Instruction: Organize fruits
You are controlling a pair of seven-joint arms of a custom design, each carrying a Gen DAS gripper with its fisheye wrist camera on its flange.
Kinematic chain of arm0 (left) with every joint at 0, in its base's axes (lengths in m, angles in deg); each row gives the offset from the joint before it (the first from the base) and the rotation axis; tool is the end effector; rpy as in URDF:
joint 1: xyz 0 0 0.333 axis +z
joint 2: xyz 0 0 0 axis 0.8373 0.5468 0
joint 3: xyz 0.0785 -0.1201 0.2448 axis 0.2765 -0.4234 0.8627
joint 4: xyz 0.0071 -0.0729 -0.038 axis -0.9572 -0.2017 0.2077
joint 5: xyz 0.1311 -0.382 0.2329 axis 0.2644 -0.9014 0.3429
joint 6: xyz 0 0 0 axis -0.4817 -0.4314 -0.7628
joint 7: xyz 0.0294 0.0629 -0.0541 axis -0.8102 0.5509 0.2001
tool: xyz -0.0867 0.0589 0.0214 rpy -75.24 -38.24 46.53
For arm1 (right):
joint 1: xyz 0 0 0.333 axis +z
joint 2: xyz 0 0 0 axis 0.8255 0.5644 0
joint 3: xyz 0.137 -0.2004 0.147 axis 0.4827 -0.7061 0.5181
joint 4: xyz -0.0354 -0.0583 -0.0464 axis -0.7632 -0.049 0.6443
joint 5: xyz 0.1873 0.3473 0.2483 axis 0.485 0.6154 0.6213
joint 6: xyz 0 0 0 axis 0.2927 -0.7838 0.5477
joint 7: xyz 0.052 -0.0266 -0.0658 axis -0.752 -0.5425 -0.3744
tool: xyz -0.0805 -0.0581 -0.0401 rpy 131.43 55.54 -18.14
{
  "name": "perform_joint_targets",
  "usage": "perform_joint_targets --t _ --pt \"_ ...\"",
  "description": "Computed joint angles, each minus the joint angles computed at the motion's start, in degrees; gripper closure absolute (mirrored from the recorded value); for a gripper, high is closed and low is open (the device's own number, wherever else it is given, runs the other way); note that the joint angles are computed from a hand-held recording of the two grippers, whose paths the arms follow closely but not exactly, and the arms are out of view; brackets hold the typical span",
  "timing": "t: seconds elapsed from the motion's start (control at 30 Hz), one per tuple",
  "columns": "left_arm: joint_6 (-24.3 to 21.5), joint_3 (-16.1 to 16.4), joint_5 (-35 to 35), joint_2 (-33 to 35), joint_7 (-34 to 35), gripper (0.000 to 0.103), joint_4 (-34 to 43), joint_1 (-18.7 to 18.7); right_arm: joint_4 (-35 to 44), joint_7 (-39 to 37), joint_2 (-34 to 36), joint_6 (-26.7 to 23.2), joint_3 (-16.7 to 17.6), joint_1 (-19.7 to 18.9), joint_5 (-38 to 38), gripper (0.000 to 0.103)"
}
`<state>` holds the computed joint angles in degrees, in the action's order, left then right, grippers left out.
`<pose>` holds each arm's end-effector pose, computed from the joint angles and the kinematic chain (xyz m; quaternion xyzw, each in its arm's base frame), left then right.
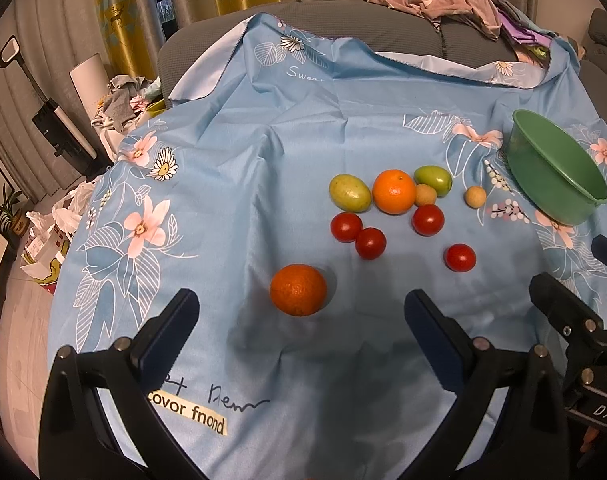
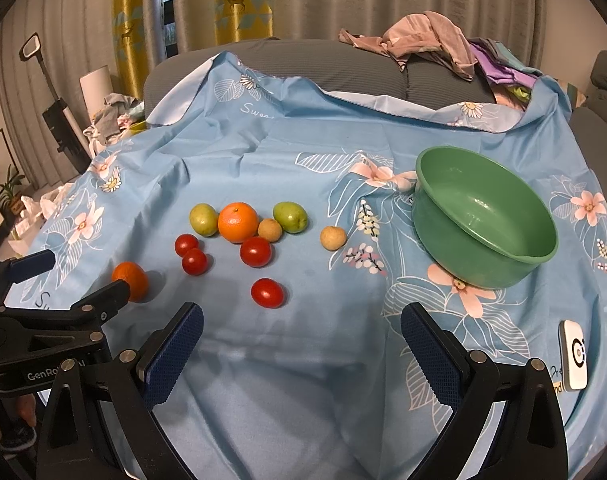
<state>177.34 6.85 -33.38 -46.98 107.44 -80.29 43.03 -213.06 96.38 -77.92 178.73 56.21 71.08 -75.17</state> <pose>0.5075 -0.2976 0.5220 -0.7358 0.5823 -0.1760 0.2976 0.5362 0.2256 0.5299 -0.7625 0.5136 -0.2156 0.3291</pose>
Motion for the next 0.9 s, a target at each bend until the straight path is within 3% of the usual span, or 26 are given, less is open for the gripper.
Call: perform_joint_targets --t 0.63,0.7,0.83,0.9 --pt "1.02 0.31 -0.46 -0.17 -0.03 0.0 -0.17 -0.06 -0.12 -0.31 -0.02 0.42 -0.2 0.16 0.36 0.003" --pt "4.49 1.27 -2.34 -1.65 0.29 0.0 -2.01 -0.21 -0.34 -2.62 -0.1 1.1 -1.63 1.53 3.15 0.003" --pt "15.87 4.29 -9.65 -5.38 2.63 0.0 -7.54 -0.65 -0.87 -14.25 -0.72 1.53 -6.64 6.59 14.53 0.003" --pt "21.14 6.0 -14.25 -6.42 6.01 0.0 -9.78 -1.5 -1.27 -17.84 -0.85 2.26 -6.69 6.7 16.67 0.003"
